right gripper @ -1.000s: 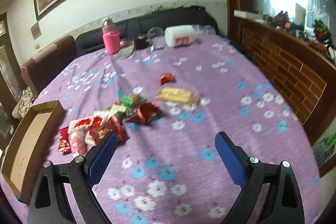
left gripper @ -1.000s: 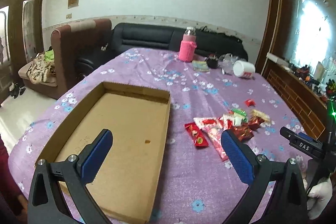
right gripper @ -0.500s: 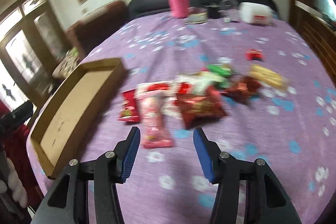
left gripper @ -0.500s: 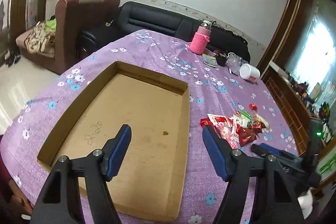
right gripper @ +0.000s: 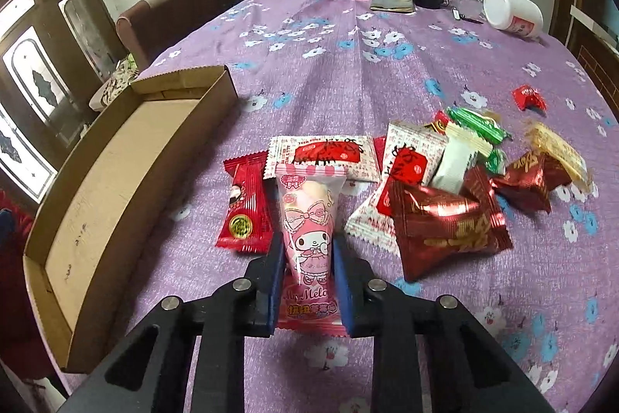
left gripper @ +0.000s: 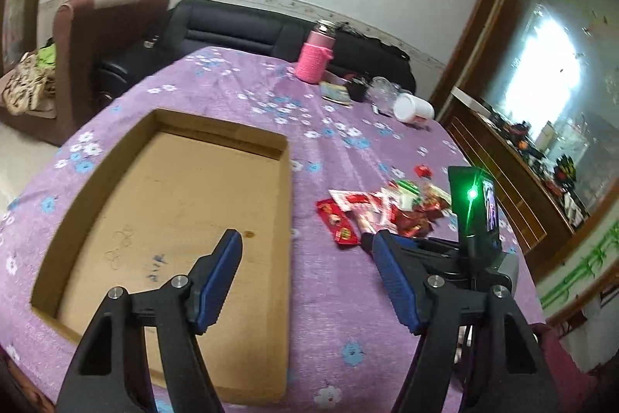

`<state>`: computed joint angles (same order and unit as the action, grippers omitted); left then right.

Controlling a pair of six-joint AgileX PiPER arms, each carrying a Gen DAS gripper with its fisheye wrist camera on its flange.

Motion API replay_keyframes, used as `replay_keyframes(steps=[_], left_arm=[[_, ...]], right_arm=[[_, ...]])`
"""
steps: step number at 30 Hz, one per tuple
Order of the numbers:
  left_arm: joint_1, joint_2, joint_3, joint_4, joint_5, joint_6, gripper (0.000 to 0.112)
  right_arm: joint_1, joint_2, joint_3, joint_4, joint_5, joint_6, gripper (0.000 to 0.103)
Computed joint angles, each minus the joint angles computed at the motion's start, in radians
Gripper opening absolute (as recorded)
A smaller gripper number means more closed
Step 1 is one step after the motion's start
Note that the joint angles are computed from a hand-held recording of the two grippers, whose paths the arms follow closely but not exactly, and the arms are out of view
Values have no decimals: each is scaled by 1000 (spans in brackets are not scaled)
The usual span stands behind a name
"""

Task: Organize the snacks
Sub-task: 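Grasp the red wafer bar with the left gripper while the right gripper holds the pink candy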

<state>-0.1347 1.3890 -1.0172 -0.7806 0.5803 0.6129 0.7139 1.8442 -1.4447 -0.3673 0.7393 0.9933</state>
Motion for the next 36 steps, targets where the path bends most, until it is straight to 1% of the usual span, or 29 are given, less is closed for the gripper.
replay_keyframes(steps=[2,5,7,8,9,12,14,18,21,24,27,28,29,33,36], left_arm=[[-28,22,-25,14,11,-11,68],[-88,75,-86,64,26,-52,65],[-141,127,-141,130,30,-107,53],[-177,168,-182,187,35,-153,43],[-213,216,-230,253,39,-211,36],[-273,341,-345,416,47,-385,34],[-292,418,-420,486,69,-457,34],[-310,518,-518,540,114,-519,34],[-329,573,-574,631,127,-602,34],[-347,606,-608,721,136,-674,34],[-354,639,-640,760,150,-699,33],[-360,634,-629,782,132,-712,31],[-363,631,-621,797,123,-724,19],[-346,609,-588,738,96,-680,17],[-341,560,-533,702,63,-652,17]], right_arm=[[5,-19,26,-6,-5,17,25],[14,-73,108,-11,-43,45,25],[24,-117,173,-23,-71,78,25],[30,-148,218,-33,-94,106,25],[32,-168,247,-38,-111,123,25],[26,-208,304,-49,-147,154,25],[23,-224,329,-57,-163,170,25],[9,-254,381,-60,-222,192,25],[10,-260,394,-73,-239,215,25],[4,-266,406,-67,-260,216,25],[0,-271,415,-64,-274,218,25],[0,-270,415,-64,-277,220,25],[-1,-272,419,-66,-280,221,25],[-3,-274,424,-74,-289,231,25],[-6,-279,433,-63,-305,228,25]])
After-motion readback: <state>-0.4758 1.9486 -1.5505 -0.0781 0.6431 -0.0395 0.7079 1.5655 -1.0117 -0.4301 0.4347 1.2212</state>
